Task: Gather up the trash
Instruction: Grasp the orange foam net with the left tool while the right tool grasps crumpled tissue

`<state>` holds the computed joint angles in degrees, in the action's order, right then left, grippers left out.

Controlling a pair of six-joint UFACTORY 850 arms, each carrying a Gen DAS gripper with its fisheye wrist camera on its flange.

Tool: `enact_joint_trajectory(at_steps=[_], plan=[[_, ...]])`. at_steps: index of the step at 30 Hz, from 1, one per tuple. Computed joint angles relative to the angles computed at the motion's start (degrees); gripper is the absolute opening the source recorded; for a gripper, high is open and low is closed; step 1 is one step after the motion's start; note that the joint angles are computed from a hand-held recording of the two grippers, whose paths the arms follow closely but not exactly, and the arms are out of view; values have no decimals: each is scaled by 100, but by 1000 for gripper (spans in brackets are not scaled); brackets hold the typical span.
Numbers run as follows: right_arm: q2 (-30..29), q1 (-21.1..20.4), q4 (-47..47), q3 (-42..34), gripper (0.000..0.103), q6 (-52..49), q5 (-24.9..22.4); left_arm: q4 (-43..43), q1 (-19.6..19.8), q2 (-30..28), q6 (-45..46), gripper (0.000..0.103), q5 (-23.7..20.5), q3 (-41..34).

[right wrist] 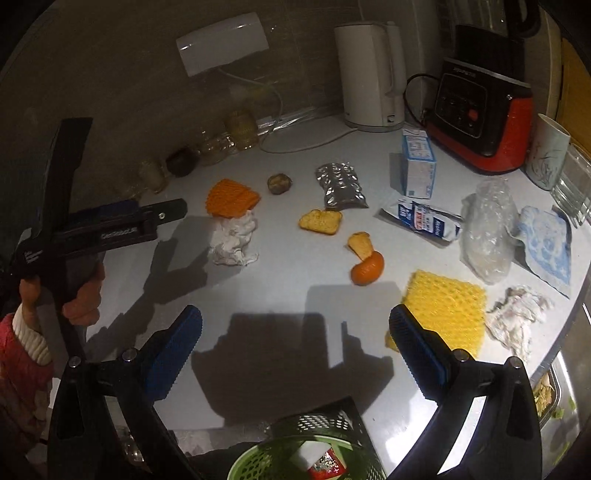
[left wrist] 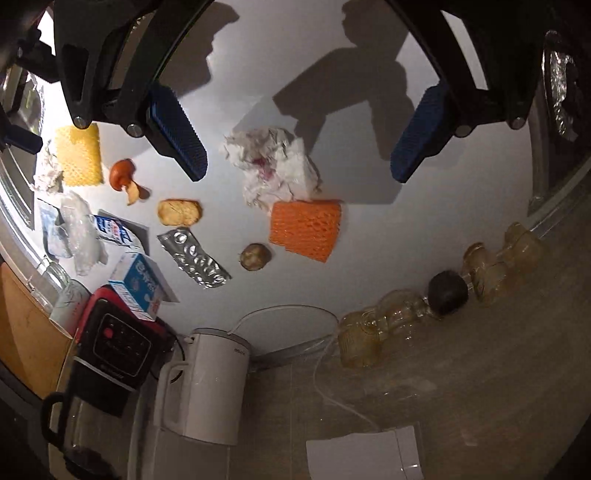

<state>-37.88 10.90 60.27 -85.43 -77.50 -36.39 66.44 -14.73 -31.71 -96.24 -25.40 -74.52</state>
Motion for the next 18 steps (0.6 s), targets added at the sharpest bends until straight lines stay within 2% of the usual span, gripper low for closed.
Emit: enact_joint_trajectory(at_steps=[6,9,12,13,15,16,18], plan=[[-478,441,-207,-506,101,700,249,-534,538,-728,1238,95,639,-728],[-691,606,-507,-727,101,1201,390,-1412,709,-1110,2440,95,934,-1162],[-843,734,-902,-920,101,1780,430,-2476,792,-1386,3694,92,931,-1505],[-867,770,-1002,-950,101,1909,457,-2814,809,-1481,4081,87,875,-1629],[-924,839,-1219,-1040,101,2169,528,-3435,841,-1628,4773,69,735,-1834],[-957,866,-1301,-1088,101,2279,558,-3727,860,-1706,5087,65,647,-1935],[-1050,921,-1481,-1218,101,2534,579,-3684,877,-1770,5046,58,565,-2010]])
